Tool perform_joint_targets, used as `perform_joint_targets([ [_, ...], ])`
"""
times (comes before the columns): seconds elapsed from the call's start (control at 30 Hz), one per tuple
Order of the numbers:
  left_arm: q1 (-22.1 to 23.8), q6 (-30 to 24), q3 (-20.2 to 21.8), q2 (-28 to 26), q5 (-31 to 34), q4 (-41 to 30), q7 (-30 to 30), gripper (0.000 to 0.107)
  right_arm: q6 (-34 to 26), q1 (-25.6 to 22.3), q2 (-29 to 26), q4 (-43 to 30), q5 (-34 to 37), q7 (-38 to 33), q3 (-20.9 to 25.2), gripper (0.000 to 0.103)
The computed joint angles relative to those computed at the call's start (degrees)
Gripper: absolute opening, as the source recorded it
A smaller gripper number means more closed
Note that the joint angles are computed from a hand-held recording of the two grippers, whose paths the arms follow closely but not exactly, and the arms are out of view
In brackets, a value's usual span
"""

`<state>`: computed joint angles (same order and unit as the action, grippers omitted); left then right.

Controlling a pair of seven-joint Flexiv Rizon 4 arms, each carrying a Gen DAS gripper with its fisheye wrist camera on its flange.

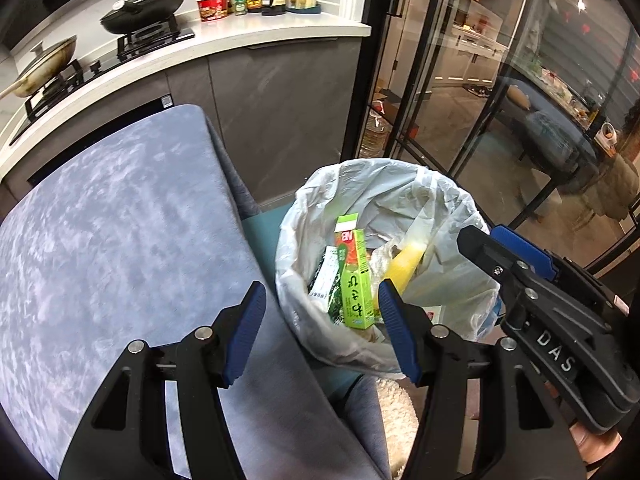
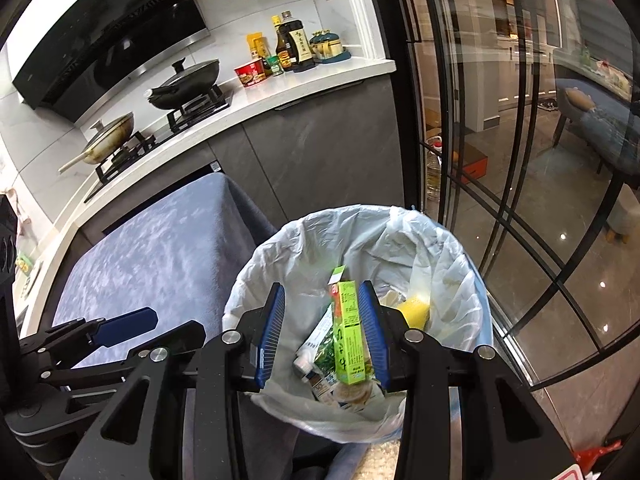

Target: Collect trash

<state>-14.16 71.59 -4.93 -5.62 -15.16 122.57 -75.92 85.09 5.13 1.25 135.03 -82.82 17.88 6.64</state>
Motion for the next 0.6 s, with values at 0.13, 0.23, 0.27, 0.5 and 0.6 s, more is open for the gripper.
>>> perform_joint_targets([
  [0.13,0.06,0.42,0.67,1.29,1.34,1.39,-0.93,0.058,-2.8,1.57,1.08,0.77,4.22,-2.57,1.56,0.044],
  [0.23,0.27,0.39,1.11,2.32,2.16,2.43,-1.79,0.058,-5.02,3.15,1.89,1.32,8.86,-5.77,2.82,0.044],
  [0.27,0.35,0.39,1.3,2.7,2.69,2.76,-2.37,0.058,-5.81,3.61,2.16,1.46,10.06,-6.57,3.18,0.046],
  [0.5,1.64,0.71,2.78,5.6,9.67,4.93,-8.91,0.077,-11.82,6.68,4.36,2.46,18.06,-10.56,5.65,0.057],
  [0.6,2.36,0.57,3.03,7.03,11.81,6.03,-10.8,0.083,-13.41,7.47,5.01,2.74,19.51,-10.99,6.47,0.06],
])
